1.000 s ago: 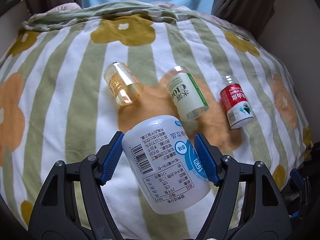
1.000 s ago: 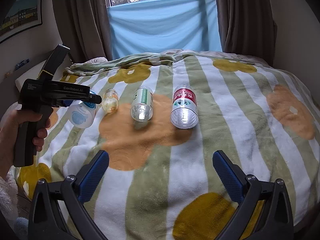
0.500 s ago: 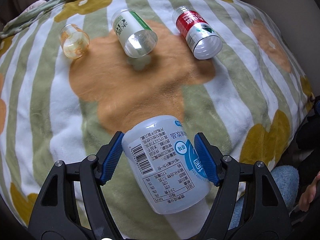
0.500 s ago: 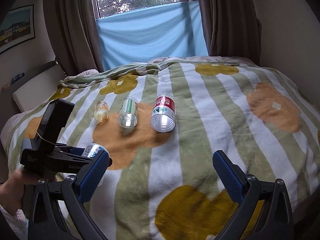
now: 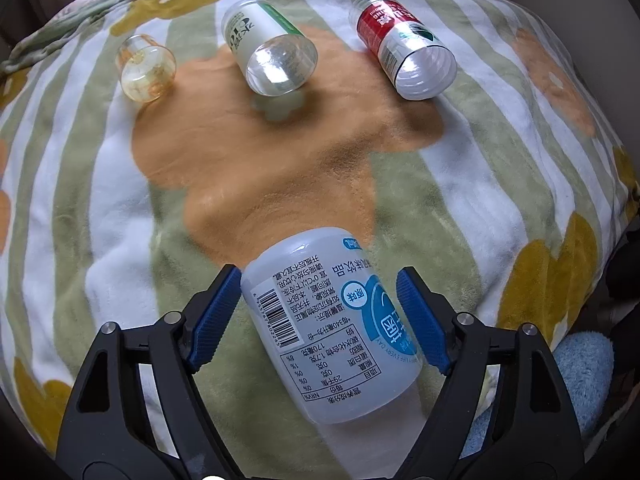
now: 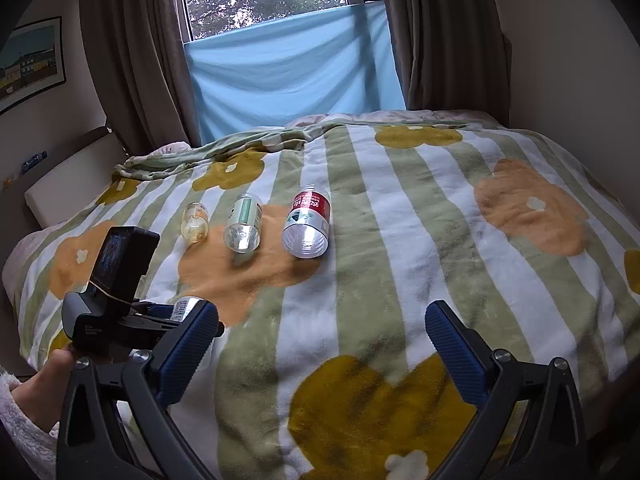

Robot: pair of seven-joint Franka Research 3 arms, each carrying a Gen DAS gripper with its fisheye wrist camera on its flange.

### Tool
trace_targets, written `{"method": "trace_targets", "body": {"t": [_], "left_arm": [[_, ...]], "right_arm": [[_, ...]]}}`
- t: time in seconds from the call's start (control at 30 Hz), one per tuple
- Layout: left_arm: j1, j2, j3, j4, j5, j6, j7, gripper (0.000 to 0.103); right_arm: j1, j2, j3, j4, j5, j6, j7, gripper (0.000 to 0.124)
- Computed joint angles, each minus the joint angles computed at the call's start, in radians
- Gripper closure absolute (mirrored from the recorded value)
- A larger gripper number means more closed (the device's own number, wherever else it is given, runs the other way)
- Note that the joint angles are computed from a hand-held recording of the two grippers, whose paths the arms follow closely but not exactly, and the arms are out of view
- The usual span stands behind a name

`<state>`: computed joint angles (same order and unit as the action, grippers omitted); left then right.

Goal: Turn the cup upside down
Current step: 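Lower the white bottle onto the blanket and open the left gripper, then reach the right gripper to the lying white bottle and close on it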

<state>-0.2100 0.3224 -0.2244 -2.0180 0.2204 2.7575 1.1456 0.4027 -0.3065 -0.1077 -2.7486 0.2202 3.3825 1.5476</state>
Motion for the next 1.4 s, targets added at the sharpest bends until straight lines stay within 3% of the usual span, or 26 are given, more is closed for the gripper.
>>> {"method": "trace_targets", "body": {"t": [0.03, 0.07, 0.3, 0.4, 0.43, 0.53, 0.63, 0.77, 0.87, 0.97, 1.13, 1.4], "left_arm": [[-0.016, -0.005, 0.016, -0.001, 0.028, 0.001, -0.024, 0.003], [-0.025, -0.014, 0.026, -0.009, 0.050, 0.009, -0.042, 0.001], [-0.027, -0.080, 0.027, -0.052, 0.093, 0.009, -0.084, 0.000], [-0.020, -0.125, 0.021, -0.085, 0.092, 0.015, -0.088, 0.000], [-0.019, -0.143, 0.021, -0.100, 0.096, 0.020, -0.092, 0.000], [-0.017, -0.200, 0.025, -0.147, 0.116, 0.033, -0.119, 0.000], [-0.005, -0.258, 0.023, -0.199, 0.099, 0.048, -0.136, 0.000], [0.010, -0.341, 0.028, -0.278, 0.139, 0.057, -0.198, 0.000], [0.027, -0.389, 0.029, -0.342, 0.164, 0.078, -0.244, 0.000], [0.047, -0.421, 0.026, -0.396, 0.204, 0.089, -0.301, 0.000], [0.082, -0.446, 0.012, -0.463, 0.307, 0.131, -0.397, 0.000], [0.103, -0.420, 0.038, -0.544, 0.288, 0.323, -0.388, 0.000]], "right_arm": [[0.000, -0.003, 0.001, 0.000, 0.000, 0.000, 0.001, 0.021], [0.004, -0.008, -0.004, -0.004, -0.002, 0.001, 0.001, 0.021], [0.003, -0.051, 0.002, -0.012, 0.001, -0.020, -0.016, 0.021], [0.171, -0.089, -0.176, 0.002, -0.031, -0.067, -0.056, 0.021], [0.193, -0.098, -0.198, 0.013, -0.041, -0.091, -0.077, 0.021], [0.212, -0.107, -0.209, 0.078, -0.040, -0.216, -0.160, 0.021], [0.337, -0.122, -0.317, 0.159, 0.019, -0.338, -0.269, 0.021], [0.452, -0.084, -0.414, 0.321, 0.135, -0.589, -0.388, 0.021], [0.453, 0.018, -0.412, 0.461, 0.183, -0.765, -0.406, 0.021], [0.429, 0.119, -0.367, 0.554, 0.168, -0.824, -0.407, 0.021], [0.387, 0.354, -0.330, 0.772, 0.265, -1.068, -0.412, 0.021], [0.278, 0.674, -0.230, 1.053, 0.255, -1.298, -0.252, 0.021]]}}
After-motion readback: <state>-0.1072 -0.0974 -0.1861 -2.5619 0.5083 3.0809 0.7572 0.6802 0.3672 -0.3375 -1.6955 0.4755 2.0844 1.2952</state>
